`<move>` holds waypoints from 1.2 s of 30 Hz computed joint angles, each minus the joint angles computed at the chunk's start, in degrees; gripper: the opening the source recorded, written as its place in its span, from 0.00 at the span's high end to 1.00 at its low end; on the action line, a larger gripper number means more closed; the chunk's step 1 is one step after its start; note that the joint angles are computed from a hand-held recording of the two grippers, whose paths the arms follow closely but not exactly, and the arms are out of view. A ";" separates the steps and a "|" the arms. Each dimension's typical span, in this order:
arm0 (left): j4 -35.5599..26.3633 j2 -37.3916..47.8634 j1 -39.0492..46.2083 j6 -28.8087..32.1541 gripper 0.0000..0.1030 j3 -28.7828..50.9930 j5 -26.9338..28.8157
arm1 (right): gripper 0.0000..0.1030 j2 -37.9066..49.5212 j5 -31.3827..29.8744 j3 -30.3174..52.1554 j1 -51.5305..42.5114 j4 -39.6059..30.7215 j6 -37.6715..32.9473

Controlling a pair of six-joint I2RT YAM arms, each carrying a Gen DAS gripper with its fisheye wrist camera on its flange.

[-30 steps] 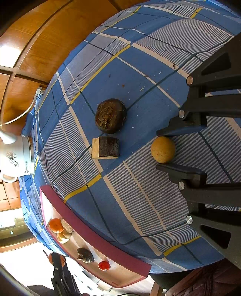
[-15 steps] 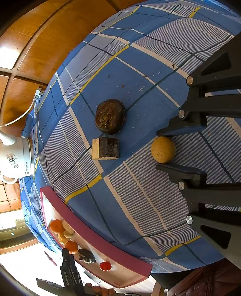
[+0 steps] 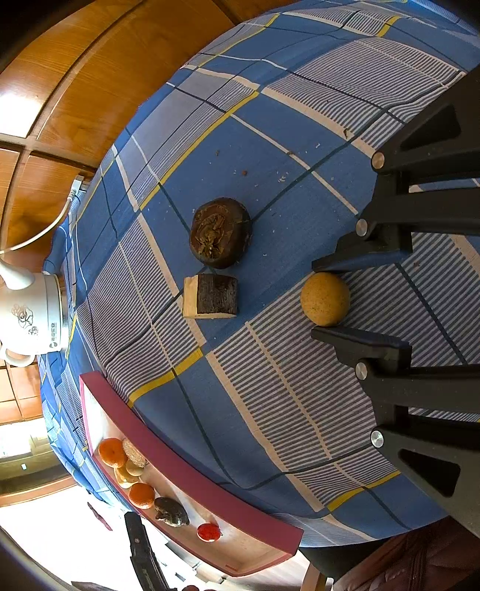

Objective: Organize fruits
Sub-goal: 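Hold the small yellow ball raised in the right tool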

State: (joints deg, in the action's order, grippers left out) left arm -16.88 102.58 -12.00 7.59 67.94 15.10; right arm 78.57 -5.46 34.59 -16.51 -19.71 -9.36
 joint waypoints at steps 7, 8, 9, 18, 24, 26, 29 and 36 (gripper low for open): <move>0.77 -2.46 -2.40 1.99 0.53 -2.10 -0.09 | 0.72 -0.22 0.20 -0.12 0.11 0.00 -0.01; 0.69 -2.55 -2.61 2.20 0.53 -2.21 0.01 | 0.72 -0.22 0.23 -0.14 0.13 0.03 -0.05; 0.71 -2.74 -2.83 2.25 0.53 -2.40 -0.07 | 0.72 -0.26 0.26 -0.16 0.13 0.04 -0.09; 1.35 -3.85 -4.10 3.28 0.53 -3.87 -0.63 | 0.72 -0.40 0.33 -0.26 0.16 0.10 -0.15; 0.97 -3.87 -4.32 3.38 0.53 -4.05 -0.44 | 0.72 -0.37 0.27 -0.24 0.07 0.14 -0.21; 0.95 -3.93 -4.37 3.48 0.53 -4.19 -0.43 | 0.72 -0.42 0.31 -0.31 0.13 0.15 -0.17; 0.96 -4.06 -4.41 3.47 0.53 -4.41 -0.30 | 0.72 -0.42 0.26 -0.29 0.13 0.16 -0.18; 1.17 -4.21 -4.33 3.31 0.53 -4.52 -0.09 | 0.72 -0.51 -0.04 -0.42 -0.07 0.36 -0.34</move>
State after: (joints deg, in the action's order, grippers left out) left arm -15.71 98.37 -16.33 10.91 63.41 15.02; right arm 78.06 -5.50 34.17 -16.59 -19.34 -9.70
